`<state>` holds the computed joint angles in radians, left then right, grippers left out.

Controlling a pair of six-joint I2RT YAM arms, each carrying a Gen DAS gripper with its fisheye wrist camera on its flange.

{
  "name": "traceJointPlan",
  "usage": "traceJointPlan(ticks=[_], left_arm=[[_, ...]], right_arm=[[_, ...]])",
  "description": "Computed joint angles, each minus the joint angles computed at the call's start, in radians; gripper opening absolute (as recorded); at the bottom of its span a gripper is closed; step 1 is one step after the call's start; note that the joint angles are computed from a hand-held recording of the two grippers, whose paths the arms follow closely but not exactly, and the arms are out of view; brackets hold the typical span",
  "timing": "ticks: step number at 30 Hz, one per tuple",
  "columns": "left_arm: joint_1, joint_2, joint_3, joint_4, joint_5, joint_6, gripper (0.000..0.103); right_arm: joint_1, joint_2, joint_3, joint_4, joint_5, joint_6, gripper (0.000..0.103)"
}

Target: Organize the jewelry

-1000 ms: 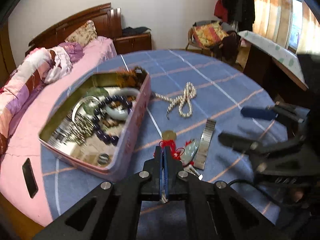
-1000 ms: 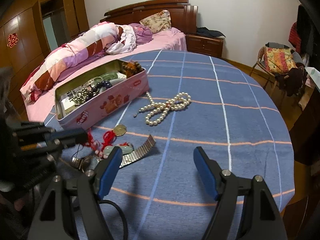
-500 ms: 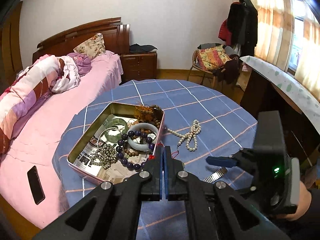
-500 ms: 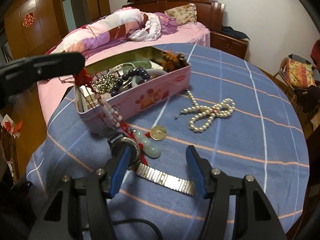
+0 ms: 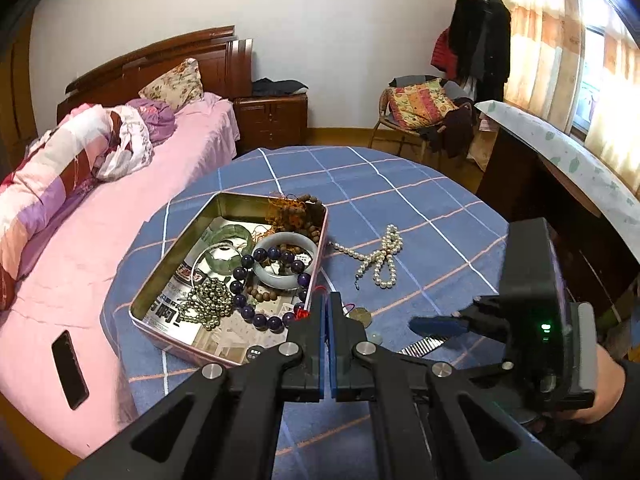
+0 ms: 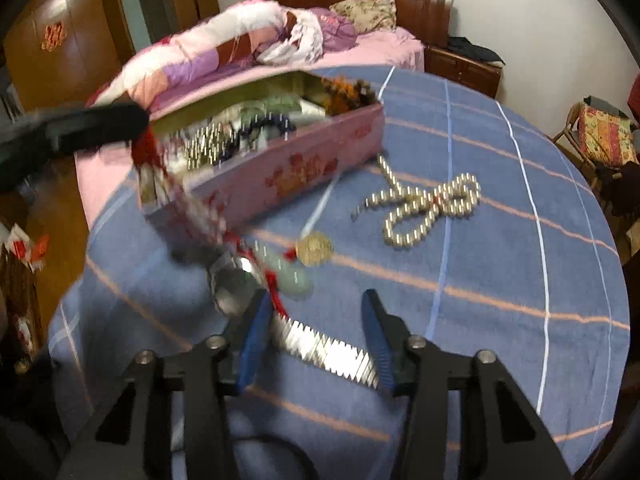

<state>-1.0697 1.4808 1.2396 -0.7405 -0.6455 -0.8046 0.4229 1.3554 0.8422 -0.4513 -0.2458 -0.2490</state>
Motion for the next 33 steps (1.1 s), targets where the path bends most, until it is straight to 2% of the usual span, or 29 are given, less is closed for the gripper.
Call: traceJointPlan(ticks=[5,10,21,24,25,26,27,28,29,30,33], left_arm=[[0.018,-0.035,-0.024,0.002,0.016,-0.019,0.000],[0.026,-0.067,-0.050,0.019,0.041,-0.026,0.000],[0.016,-0.009,-0.030,0.018,0.079,0.024,0.000],[0.014,0.021,-0.025,0.037,0.130,0.034,0.001],[0.013,0.030,-0.023,0.042,0.143,0.038,0.003],[0.009,0.053,-0.014,0.045,0.163,0.044,0.011],[0.002,0.080,-0.002,0.043,0.170,0.047,0.026],[-0.006,0.095,0.004,0.043,0.166,0.045,0.034],[-0.018,0.115,0.007,0.051,0.157,0.044,0.048],[-0.026,0.135,0.011,0.057,0.149,0.045,0.052],[-0.022,0.189,0.032,0.050,0.152,0.038,0.052]], right_arm=[[-0.021,-0.041,-0.016,-0.051,-0.001,-0.055,0.028],[-0.033,-0.075,-0.029,-0.101,0.024,-0.117,0.026],[-0.088,-0.089,-0.017,-0.164,0.031,-0.174,0.025],[-0.128,-0.084,-0.008,-0.168,0.025,-0.175,0.025],[-0.145,-0.082,-0.007,-0.167,0.028,-0.175,0.025],[-0.162,-0.080,-0.005,-0.162,0.034,-0.173,0.025],[-0.180,-0.072,0.001,-0.161,0.030,-0.169,0.025],[-0.194,-0.064,0.007,-0.161,0.024,-0.167,0.025],[-0.201,-0.059,0.011,-0.160,0.022,-0.167,0.025],[-0.209,-0.055,0.012,-0.155,0.024,-0.165,0.025],[-0.215,-0.048,0.019,-0.154,0.003,-0.150,0.030]])
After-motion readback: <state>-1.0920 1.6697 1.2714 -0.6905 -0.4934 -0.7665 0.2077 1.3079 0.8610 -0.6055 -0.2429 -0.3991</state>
